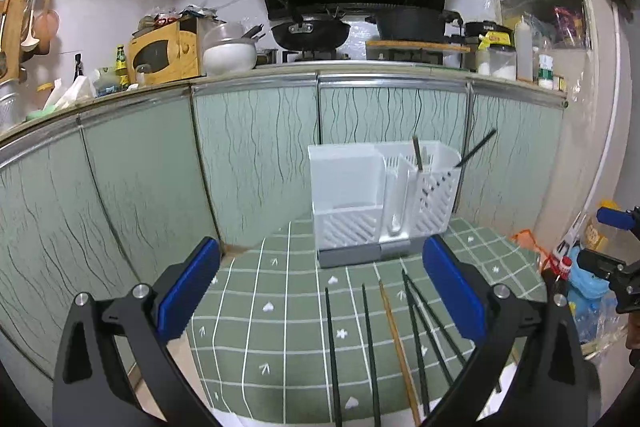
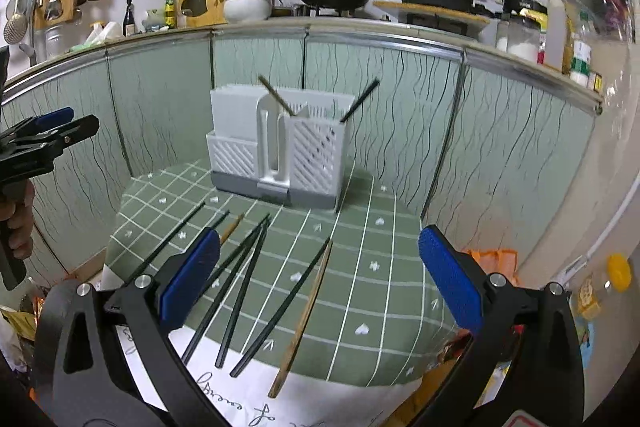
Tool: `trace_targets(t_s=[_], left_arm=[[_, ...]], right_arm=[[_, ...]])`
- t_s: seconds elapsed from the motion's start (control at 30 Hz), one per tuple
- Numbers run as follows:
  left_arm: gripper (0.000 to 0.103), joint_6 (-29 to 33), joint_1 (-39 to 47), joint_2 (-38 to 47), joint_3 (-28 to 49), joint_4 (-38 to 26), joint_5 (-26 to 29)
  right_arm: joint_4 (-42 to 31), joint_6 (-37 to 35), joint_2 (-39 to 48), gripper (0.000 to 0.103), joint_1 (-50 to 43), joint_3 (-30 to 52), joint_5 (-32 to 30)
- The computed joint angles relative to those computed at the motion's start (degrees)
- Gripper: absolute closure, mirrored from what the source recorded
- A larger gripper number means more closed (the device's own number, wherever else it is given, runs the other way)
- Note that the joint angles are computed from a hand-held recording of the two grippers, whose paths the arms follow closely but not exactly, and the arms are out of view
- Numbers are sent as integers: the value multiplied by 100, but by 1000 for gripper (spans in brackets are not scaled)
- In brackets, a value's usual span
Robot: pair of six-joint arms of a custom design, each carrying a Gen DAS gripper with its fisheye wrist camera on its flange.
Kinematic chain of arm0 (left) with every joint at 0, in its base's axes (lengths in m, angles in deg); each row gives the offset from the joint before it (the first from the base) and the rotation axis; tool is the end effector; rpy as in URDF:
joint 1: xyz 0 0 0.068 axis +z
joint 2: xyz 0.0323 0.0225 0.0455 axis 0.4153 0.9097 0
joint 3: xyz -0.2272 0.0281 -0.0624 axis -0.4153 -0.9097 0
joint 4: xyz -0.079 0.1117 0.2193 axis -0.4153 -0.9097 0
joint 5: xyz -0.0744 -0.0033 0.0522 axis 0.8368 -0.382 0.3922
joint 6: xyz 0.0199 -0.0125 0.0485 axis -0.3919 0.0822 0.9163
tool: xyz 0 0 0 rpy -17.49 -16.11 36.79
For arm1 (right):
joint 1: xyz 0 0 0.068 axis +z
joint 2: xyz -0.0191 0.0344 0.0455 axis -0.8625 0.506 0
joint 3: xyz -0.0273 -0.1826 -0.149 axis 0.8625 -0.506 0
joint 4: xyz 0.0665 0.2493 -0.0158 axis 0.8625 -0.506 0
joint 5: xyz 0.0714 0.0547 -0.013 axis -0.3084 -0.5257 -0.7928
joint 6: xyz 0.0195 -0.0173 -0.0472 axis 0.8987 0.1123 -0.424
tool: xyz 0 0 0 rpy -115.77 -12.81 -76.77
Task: Organize utensils
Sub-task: 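Withdraw the left tool from the holder back over the chopsticks, then grasp a black chopstick with the left tool while the right tool grasps a wooden one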
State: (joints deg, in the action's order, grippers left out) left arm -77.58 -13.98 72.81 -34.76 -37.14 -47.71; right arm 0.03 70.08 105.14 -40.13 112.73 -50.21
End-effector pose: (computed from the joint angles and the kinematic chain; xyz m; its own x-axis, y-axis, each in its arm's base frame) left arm 0.1919 -0.1219 0.2977 -0.3882 -0.0091 -0.9215 -0.1328 0.9901 0.0462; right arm 0.2484 0.0905 0.2803 -0.4330 -0.2486 -0.8664 -0.4344 0.8998 -0.0411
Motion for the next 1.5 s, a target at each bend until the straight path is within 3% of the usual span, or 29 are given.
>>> trace_targets(t_s=[0.37,0.67,0.83,1.0,1.13,1.33,1.43,1.5], left_arm=[[4,-313,-265,-137,-1308,560,-161],[5,-732,-148,-1,-1955,647,163],[19,-1013,-118,225,-2240,808,373],[21,-1277,-279,425,-2473,995,301],[35,-1360,-275,670,-2551,1172,379],[49,-1310,-158,926,-2511,1348,580],[55,-1321,-97,1190,-2412,1406,718],[55,-1359,-137,1351,-2330,1414,606]], right_arm=[[797,266,-31,7,213,-1175,426],[1263,435,147,8,451,-1867,855],[1509,632,203,9,469,-2171,925],[1620,670,217,13,564,-2352,1119],[1702,721,316,16,609,-2458,1176],[1732,778,561,26,719,-2418,1336],[1692,819,823,37,787,-2288,1427],[1689,859,997,53,814,-2213,1417]])
